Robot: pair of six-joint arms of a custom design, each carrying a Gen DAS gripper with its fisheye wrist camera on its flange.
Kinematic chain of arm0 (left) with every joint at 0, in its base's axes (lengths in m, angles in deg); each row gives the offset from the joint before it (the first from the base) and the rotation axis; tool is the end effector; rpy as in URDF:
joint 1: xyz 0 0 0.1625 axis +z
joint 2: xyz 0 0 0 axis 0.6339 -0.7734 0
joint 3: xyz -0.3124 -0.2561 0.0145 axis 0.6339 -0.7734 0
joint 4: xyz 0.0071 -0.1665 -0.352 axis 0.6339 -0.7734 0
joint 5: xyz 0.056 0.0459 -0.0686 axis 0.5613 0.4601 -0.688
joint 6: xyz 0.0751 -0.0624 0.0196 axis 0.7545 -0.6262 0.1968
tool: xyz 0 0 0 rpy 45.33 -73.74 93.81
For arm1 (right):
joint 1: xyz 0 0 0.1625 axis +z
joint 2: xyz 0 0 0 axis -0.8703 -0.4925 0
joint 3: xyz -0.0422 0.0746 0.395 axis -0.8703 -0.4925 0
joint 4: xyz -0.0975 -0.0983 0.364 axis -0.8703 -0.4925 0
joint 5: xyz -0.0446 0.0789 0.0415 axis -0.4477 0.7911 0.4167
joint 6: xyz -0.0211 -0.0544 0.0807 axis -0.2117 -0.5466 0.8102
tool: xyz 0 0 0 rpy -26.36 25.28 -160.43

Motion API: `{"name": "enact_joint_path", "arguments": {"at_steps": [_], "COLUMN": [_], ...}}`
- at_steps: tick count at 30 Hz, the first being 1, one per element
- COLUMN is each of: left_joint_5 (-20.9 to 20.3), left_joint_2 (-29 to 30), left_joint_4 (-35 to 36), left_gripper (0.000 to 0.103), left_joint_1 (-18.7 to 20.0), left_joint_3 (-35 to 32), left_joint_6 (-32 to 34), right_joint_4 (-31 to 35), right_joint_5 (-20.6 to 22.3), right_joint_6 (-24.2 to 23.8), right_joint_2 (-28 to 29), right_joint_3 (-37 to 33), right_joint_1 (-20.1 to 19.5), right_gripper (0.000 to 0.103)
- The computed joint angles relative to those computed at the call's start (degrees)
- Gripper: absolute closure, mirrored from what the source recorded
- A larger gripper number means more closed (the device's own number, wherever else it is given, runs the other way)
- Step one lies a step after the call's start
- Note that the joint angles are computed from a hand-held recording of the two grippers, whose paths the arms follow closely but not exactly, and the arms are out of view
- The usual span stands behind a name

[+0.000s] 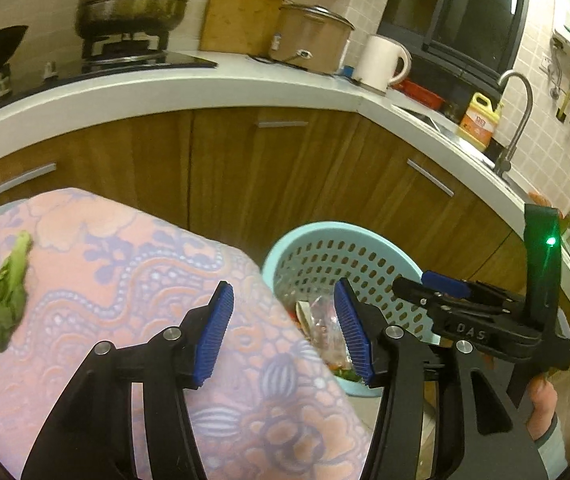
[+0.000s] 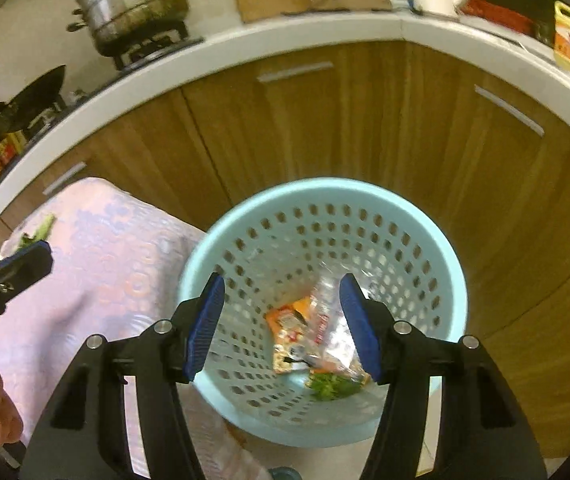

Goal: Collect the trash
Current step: 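Move both open tools back over the table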

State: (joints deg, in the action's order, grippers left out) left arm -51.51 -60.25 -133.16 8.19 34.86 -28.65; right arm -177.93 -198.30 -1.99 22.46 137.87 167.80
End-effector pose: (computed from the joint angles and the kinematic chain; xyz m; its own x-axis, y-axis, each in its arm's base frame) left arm -0.2487 -0.5262 0.1975 -0.7302 0.5644 -0.3850 0.6812 0.6443 -0.3477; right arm 0.2110 -0.4673 0.1798 -0.8143 0.2475 0.5251 -0.2192 0.7066 -0.6729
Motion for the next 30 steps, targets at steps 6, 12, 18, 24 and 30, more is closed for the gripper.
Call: {"name": "enact_joint_path", "arguments": {"at_steps": [6,12,18,24,30], "left_joint_5": [1.55,6.77,12.56,16.66,15.04], "left_joint_2": [-6.94,-13.94,-21.09,-26.13,-26.94], "left_joint_4": [-1.82,-2.98,-3.05,-4.74,-4.46], "left_gripper": [0.031,0.023,0.02,0.02,0.019], "left_joint_1": [1.0,2.14,4.06,8.39,14.93], "left_joint_3": [3.15,4.9,5.67,5.15,2.3], "left_joint_6": [0.86,3.37,6.84,9.66,11.36], "right_joint_4": [1.92,5.0,10.58,15.76,16.97], "right_joint_5": [-0.15,0.83,4.03,6.85,7.5], "right_joint_6": [-2.6,-3.86,-3.4,-1.78,-2.02], "right_joint_2": [3.38,8.57,14.36,21.14,30.03], "right_joint_3": [-5.21,-11.97,-19.9,-28.55,-38.62], "right_joint_1": [4.41,8.26,10.98,12.44,12.83], "right_gripper": [0.047,0.047,0.047,0.046,0.04]}}
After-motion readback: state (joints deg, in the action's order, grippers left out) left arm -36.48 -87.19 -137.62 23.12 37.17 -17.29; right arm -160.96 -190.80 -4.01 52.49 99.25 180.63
